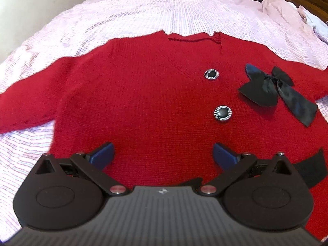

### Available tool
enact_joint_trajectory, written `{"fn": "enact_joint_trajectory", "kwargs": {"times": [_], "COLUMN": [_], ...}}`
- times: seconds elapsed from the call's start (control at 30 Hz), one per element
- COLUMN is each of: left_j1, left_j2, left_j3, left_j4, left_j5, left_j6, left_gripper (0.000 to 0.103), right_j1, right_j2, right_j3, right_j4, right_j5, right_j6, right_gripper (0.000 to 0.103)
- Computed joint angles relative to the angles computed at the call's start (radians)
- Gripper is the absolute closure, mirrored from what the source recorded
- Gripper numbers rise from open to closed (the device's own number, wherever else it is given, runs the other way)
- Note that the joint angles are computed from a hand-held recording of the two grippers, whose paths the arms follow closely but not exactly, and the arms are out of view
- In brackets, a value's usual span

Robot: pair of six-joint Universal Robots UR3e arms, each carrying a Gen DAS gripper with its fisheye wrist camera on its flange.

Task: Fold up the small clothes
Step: 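Carry the gripped sleeve across the cardigan body toward the left tool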

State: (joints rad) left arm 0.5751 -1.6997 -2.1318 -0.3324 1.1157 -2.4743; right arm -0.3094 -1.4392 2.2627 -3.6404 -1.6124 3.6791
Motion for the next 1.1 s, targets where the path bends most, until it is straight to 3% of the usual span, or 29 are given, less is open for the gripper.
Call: {"fn": "enact_joint_trajectory", "kwargs": {"times": [0.17, 0.43, 0.73, 1.1], "left_j1": [0.052, 0.142, 0.229, 0.318], "left_j2": [0.025, 0.04, 0.014, -0.061], "left_j3": [0.007, 0.032, 0.125, 0.252], "left_j4": [-0.044, -0.099, -0.158, -0.285], "left_j5": [-0.018, -0.071, -0.129, -0.17], "left_j6": [0.031, 0.07, 0.113, 0.156], "left_gripper": [0.0, 0.0, 0.0, 0.0], "right_j1": [0.124, 0.383, 0.586, 0.751], "right_j2": [-0.002, 0.15, 0.393, 0.789], "right_j3": [-0.041, -0.271, -0.687, -1.208], "right_j4": [0.022, 0.071, 0.227, 0.48], "right_j5": [-0.034, -0.205, -0.299, -0.322], "right_j6": [0.055, 0.061, 0.002, -0.023], "right_gripper": [0.09, 0.09, 0.09, 0.09]}}
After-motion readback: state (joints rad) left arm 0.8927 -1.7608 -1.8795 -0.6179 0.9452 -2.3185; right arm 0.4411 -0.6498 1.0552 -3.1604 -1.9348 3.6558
